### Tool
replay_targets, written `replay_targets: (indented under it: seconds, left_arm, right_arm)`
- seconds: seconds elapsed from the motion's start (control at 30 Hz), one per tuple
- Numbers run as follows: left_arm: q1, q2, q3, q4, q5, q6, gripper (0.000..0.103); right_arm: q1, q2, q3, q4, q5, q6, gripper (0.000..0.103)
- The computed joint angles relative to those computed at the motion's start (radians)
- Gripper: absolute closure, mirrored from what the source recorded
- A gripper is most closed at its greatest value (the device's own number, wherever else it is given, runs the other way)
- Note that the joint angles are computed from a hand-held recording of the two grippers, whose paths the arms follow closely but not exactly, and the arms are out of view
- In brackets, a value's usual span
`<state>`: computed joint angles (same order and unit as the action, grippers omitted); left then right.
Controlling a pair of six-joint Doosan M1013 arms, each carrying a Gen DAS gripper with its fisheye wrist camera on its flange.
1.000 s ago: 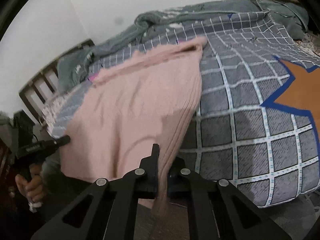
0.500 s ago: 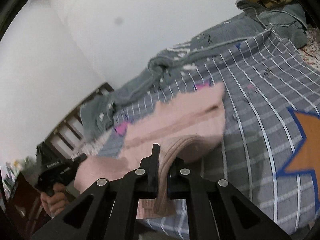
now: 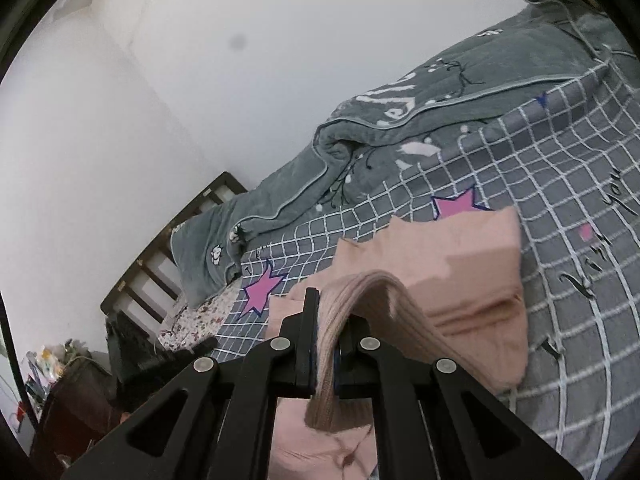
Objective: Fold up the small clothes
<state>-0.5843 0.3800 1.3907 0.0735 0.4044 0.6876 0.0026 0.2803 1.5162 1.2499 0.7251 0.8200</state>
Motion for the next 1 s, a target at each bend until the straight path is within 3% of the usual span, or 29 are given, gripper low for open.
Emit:
replay_targets:
  seconds: [0.13, 0.2, 0.23, 0.5, 0.87, 1.0]
  left_arm:
    - [-0.017, -0.025, 0.073, -0.001, -0.013, -0.002, 0.062]
    - [-0.027, -0.046, 0.122, -0.029, -0.049, 0.019, 0.039]
    - [-0.032, -0.056, 0.146, -0.065, -0.072, 0.057, 0.038]
    - [-0.069, -0.074, 0.226, -0.384, -0.083, 0.348, 0.038]
    - [-0.093, -0.046, 0.215, -0.477, -0.095, 0.455, 0.038]
    - [-0.086, -0.042, 0.223, -0.646, -0.117, 0.582, 0.041]
  right_arm:
    - [0.006, 0.020, -0.024, -0.029, 0.006, 0.029, 0.097]
    - [0.011, 0.018, -0.023, -0.052, -0.010, 0.030, 0.097]
    - [0.013, 0.013, -0.019, -0.064, -0.020, 0.026, 0.097]
    - [-0.001, -0.039, 0.049, -0.075, -0.053, -0.004, 0.097]
    - [-0.017, -0.101, 0.126, -0.108, -0.073, 0.019, 0.097]
    - [-0.016, -0.109, 0.136, -0.122, -0.077, 0.029, 0.097]
